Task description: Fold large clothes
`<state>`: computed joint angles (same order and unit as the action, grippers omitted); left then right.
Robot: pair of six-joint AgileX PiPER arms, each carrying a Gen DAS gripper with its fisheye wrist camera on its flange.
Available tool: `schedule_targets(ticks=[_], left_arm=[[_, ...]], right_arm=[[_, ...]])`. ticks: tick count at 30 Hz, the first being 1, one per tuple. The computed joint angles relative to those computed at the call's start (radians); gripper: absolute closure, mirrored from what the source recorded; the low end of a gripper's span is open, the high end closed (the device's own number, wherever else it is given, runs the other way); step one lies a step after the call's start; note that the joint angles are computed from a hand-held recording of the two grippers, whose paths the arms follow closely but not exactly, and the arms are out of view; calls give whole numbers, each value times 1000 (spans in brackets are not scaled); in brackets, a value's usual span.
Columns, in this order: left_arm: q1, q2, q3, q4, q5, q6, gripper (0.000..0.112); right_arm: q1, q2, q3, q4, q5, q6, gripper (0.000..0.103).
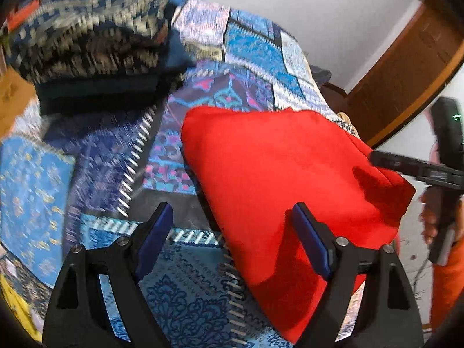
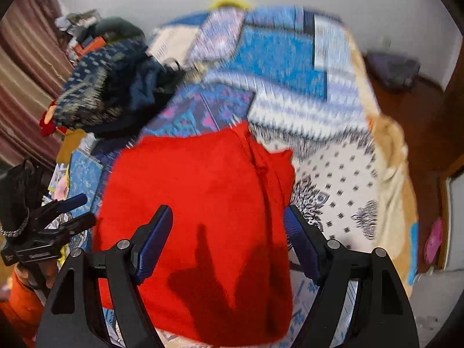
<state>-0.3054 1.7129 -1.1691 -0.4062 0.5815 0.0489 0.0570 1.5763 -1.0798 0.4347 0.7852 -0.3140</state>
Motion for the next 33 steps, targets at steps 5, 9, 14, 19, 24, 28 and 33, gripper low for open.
schedule_targets(ticks=[5, 9, 14, 19, 24, 28, 33], left_arm=[[30, 77, -49, -145, 41, 113, 28], [62, 166, -115, -299, 126, 199, 28], [77, 266, -184, -388, 204, 225, 27], [97, 317, -212, -478, 241, 261, 27], [92, 309, -186, -528, 206, 310, 38], [108, 279, -160, -562, 210, 364, 58], [105, 233, -193, -508, 248, 344, 78]], right_arm=[[-93, 184, -92, 64, 145, -47, 27], [-150, 269, -114, 169, 216, -158, 27], [-170, 356, -161, 283, 285, -233, 26], [-180, 451, -244, 358, 356, -231, 26], [-169, 446, -234, 376, 330, -211, 44], [-182, 396, -179, 420, 305, -220, 67], [-160, 284, -134, 397, 275, -196, 77]])
